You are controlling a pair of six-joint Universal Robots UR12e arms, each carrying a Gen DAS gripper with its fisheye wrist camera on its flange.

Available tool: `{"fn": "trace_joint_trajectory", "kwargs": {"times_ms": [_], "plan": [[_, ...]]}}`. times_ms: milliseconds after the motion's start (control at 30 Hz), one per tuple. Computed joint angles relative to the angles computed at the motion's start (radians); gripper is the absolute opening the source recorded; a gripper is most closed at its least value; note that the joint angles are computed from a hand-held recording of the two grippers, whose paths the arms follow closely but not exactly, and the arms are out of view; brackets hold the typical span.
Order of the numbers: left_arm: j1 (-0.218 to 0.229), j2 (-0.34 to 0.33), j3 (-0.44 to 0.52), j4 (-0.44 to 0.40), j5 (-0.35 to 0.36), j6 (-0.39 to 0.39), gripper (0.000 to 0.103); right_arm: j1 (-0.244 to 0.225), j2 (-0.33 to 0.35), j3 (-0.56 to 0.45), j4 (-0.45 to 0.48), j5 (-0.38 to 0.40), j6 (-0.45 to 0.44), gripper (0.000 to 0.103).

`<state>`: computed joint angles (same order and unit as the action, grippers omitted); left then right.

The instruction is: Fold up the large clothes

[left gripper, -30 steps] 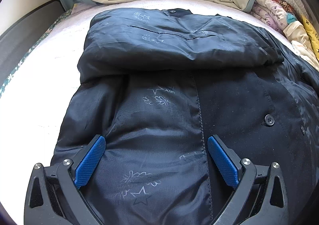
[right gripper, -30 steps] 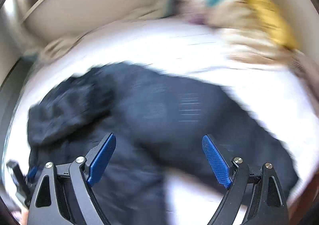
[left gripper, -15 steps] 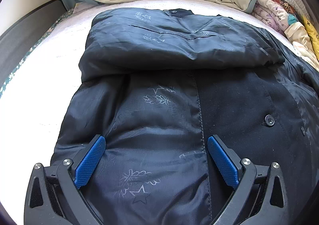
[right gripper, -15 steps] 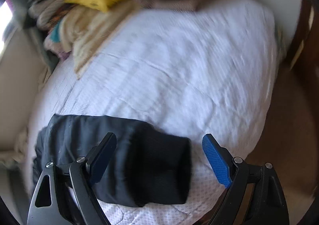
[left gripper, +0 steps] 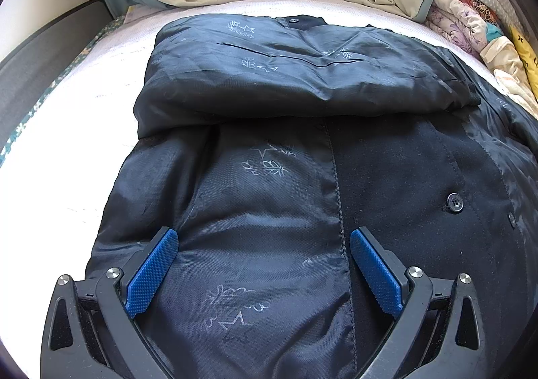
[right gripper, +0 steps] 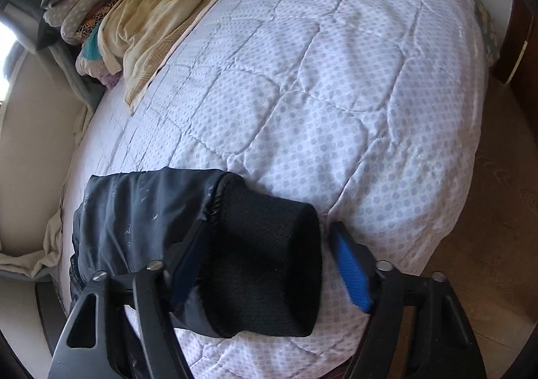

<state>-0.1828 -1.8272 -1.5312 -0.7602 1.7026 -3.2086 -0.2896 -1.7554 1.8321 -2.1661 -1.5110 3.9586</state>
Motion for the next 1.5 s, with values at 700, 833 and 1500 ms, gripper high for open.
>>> {"fn": "trace_joint_trajectory", "kwargs": {"times_ms": [700,833,1500], "plan": [[0.004,0.005,0.050,-0.098,-0.015,0.008,0.102,0.253,0.158,-0.248,-0.143,-0.209,-0.286,0.009],[0.027,0.029,0.047,-0.071,-0.084,-0.039,0.102,0.320,0.233,-0.353,-0.165,-0.166,-0.364,0.009],[0.110,0.068,0.058,-0.027,-0.174,-0.191,0.102,0.585,0.674,-0.820,0.145,0.179,-0.658,0.009]]}}
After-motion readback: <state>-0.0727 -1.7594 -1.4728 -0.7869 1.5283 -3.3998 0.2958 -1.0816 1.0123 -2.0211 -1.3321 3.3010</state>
